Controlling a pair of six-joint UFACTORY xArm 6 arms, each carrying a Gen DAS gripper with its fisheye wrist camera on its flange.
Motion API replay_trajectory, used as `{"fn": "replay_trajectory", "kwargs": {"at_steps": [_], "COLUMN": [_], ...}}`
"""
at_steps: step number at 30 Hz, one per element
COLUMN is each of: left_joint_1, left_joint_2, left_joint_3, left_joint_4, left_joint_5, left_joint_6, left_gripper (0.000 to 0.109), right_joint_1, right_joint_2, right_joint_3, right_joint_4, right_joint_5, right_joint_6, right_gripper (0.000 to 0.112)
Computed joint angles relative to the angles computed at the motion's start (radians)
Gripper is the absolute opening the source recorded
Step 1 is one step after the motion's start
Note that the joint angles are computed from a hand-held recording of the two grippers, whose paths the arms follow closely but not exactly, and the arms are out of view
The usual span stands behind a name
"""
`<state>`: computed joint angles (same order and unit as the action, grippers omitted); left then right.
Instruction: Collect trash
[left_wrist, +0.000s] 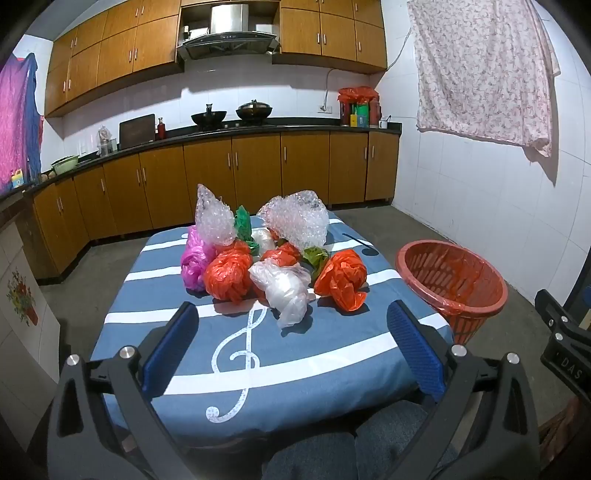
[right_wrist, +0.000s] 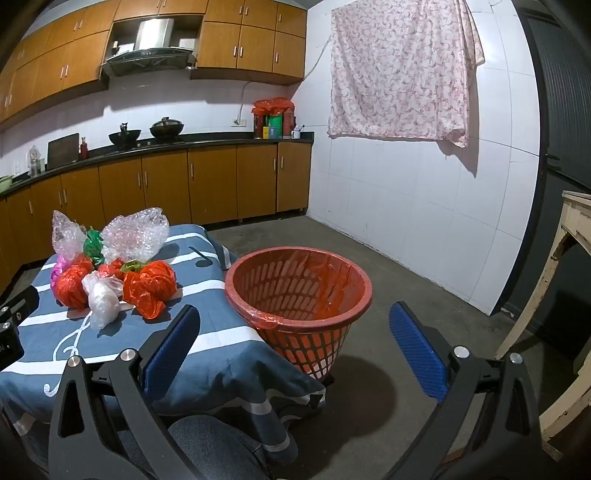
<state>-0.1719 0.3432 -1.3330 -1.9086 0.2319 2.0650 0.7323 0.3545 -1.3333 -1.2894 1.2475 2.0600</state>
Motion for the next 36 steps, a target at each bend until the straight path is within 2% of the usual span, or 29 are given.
{"fn": "replay_trajectory", "kwargs": {"at_steps": [36], "left_joint_1": [-0.001], "left_joint_2": [0.0], "left_joint_3": [0.002], "left_joint_4": [0.015], "left_joint_5": [-0.001], "left_joint_6": [-0.017], "left_gripper": [0.099], "right_joint_1": [-0.001], "right_joint_2": [0.002], "right_joint_3": [0.001], "right_joint_4": [0.001], "right_joint_5": [-0.003], "right_joint_6": [0.002], "right_gripper": [0.101]}}
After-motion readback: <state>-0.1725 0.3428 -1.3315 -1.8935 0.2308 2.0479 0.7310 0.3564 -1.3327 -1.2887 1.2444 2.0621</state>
